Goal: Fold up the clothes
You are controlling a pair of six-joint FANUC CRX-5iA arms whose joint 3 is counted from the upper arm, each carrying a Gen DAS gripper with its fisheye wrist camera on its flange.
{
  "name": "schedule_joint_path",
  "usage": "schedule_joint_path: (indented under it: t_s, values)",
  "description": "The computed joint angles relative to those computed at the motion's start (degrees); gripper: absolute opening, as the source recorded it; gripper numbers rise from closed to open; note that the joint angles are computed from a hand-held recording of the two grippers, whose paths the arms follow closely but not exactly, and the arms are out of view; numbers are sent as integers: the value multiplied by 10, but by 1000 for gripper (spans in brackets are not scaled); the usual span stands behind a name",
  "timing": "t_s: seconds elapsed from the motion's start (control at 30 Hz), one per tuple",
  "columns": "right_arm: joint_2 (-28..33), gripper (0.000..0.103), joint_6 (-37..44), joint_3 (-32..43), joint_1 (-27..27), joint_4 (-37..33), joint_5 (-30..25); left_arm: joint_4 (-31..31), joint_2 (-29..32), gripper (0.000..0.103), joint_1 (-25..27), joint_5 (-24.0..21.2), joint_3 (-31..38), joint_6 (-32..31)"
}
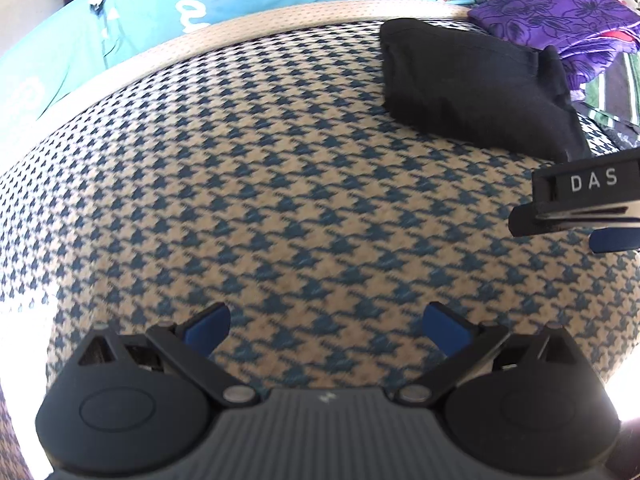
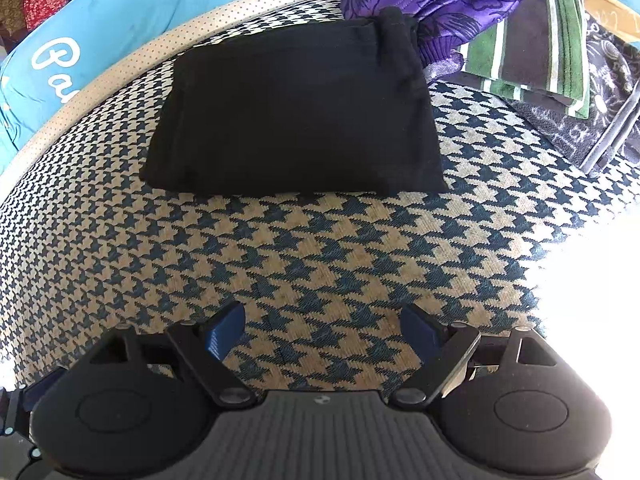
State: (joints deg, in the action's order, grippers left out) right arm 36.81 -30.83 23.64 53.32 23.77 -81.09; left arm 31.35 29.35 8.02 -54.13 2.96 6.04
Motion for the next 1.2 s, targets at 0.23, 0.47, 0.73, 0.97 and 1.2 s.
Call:
schedule_joint_path:
  t_s: [0.23, 0.47, 0.73, 0.97, 1.2]
  values:
    - [34, 85, 42, 46, 3, 19, 12, -12, 11, 103, 25, 2, 16, 31]
    - [68, 85, 81, 88, 5, 43, 40, -13, 23, 103, 50, -4, 37, 48]
    - [131, 85, 139, 182, 7, 52, 35, -5, 31, 103, 81, 13, 51, 53]
    - [199, 85, 201, 290, 6, 66, 19, -8, 54, 103, 102, 33, 78, 74]
    - [245, 85, 227, 355, 0, 79, 55, -20, 82, 103, 112, 28, 125, 118]
